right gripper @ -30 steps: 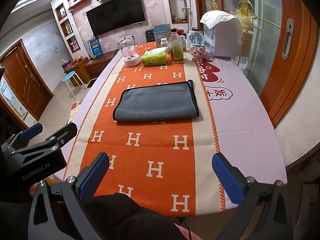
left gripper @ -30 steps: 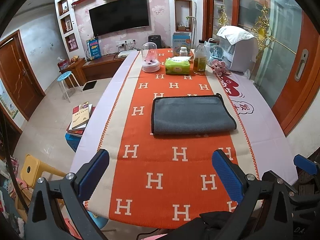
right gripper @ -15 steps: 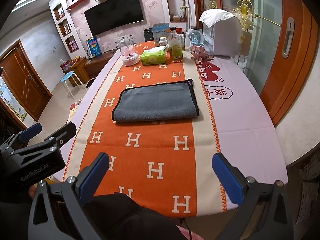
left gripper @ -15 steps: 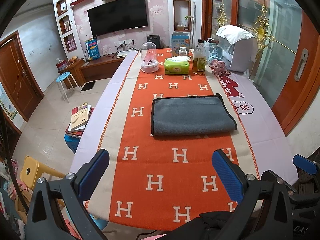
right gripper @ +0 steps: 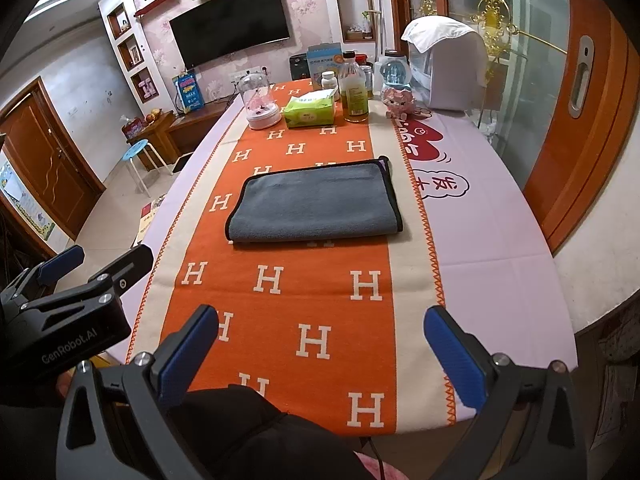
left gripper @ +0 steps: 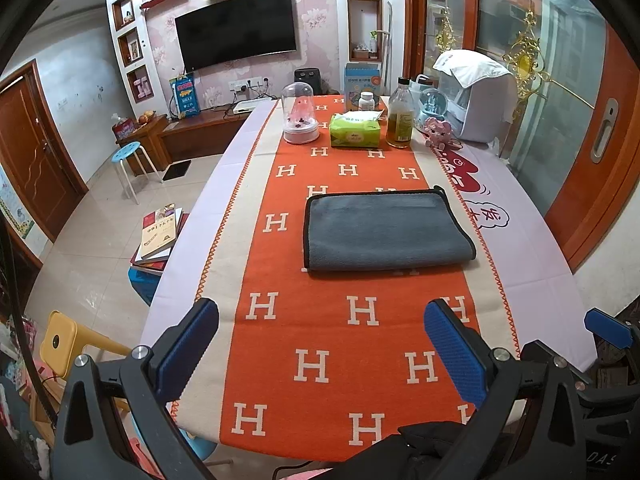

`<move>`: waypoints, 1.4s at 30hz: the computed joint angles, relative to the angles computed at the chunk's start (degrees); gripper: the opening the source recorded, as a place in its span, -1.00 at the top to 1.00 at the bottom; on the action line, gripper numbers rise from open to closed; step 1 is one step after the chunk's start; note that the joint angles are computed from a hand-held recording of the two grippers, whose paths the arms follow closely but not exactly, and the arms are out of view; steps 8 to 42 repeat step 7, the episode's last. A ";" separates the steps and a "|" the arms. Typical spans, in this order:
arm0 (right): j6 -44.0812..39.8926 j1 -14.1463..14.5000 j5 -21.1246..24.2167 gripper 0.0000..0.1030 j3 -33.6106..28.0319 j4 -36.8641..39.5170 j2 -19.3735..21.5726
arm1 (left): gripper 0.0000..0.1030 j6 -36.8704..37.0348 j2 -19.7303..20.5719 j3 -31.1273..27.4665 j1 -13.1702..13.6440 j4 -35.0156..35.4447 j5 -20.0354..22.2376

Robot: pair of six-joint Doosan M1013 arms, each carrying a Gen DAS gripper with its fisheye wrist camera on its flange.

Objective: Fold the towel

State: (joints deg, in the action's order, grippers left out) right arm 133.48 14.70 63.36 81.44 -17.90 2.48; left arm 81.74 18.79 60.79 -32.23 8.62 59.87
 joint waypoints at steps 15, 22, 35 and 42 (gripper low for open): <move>-0.08 -0.06 0.06 -1.00 -0.08 0.09 0.02 | -0.98 0.10 0.14 -0.13 0.06 -0.08 -0.01; -0.08 -0.06 0.06 -1.00 -0.08 0.09 0.02 | -0.98 0.10 0.14 -0.13 0.06 -0.08 -0.01; -0.08 -0.06 0.06 -1.00 -0.08 0.09 0.02 | -0.98 0.10 0.14 -0.13 0.06 -0.08 -0.01; -0.08 -0.06 0.06 -1.00 -0.08 0.09 0.02 | -0.98 0.10 0.14 -0.13 0.06 -0.08 -0.01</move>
